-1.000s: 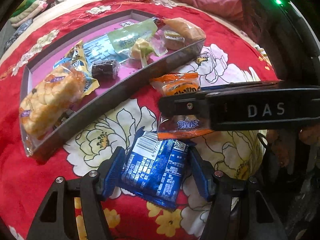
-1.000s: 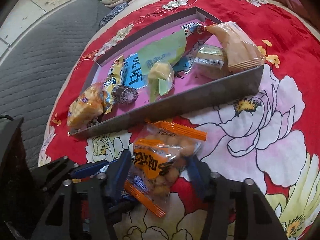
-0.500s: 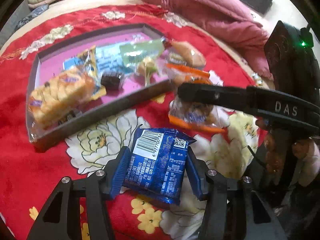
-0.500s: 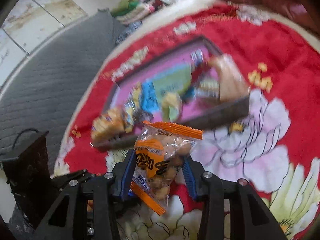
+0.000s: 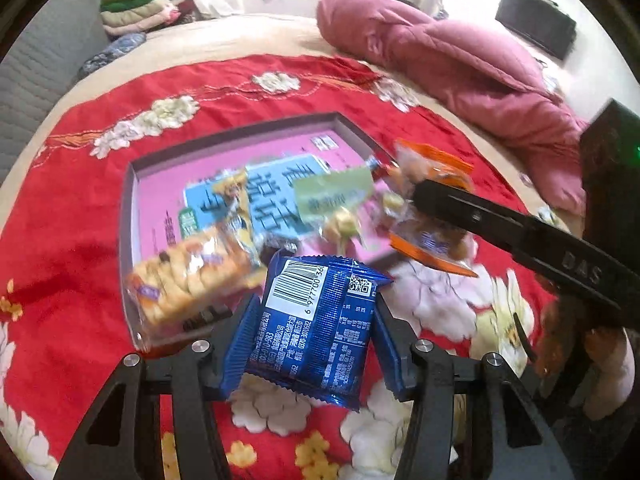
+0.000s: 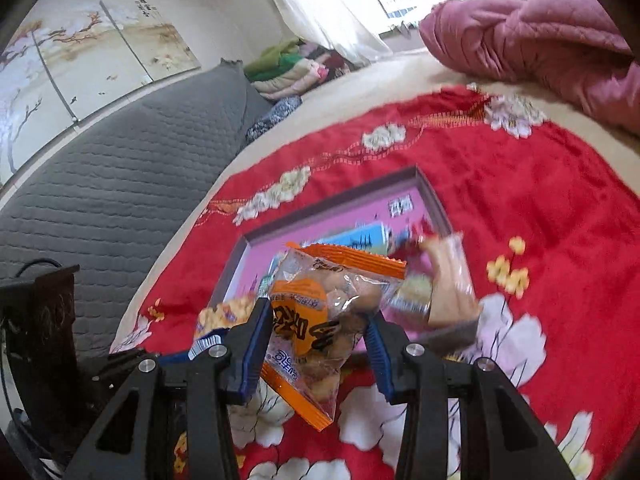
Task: Organize snacks
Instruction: 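Carry the blue packet over the tray with the left tool while the right tool carries the peanut bag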
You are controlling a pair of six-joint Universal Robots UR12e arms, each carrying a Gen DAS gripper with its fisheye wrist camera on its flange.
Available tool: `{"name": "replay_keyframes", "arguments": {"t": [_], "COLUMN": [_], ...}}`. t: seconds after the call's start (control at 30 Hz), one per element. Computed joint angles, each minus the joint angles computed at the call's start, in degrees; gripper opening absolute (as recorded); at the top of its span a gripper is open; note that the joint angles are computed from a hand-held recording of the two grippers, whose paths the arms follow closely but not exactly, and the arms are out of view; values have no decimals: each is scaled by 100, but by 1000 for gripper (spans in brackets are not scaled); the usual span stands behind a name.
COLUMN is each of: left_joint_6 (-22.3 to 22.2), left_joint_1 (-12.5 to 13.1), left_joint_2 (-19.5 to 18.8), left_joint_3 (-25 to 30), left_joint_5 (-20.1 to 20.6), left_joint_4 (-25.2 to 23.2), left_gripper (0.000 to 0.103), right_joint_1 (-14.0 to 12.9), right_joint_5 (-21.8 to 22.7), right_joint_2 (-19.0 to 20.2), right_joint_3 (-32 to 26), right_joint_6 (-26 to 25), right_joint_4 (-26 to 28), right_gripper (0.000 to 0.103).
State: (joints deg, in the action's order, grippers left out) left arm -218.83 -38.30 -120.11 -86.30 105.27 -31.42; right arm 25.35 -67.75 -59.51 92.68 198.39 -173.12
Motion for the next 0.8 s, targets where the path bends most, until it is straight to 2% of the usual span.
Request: {"name": "replay_keyframes", "arguments": {"t": [0.23,0.53,0.8], "left_joint_6": [-142,-519,-660], "left_joint_1": [54,155,199], "left_joint_2": [-179,-352,-436], "left_joint_3": [297,504,586], "left_joint_5": [218,168,129], "left_joint_4": [-83,-276,-350], "left_gripper": [56,56,56], "right_joint_1": [6,-5,25], "right_joint_5": [-207,-315,-384], "right_joint_2": [60,191,338], "right_joint_3": [-83,-220,-379], "right_joint_6": [-152,-297,-554], "right_joint_4": [-158,-50,191], "right_gripper": [45,45,45]}}
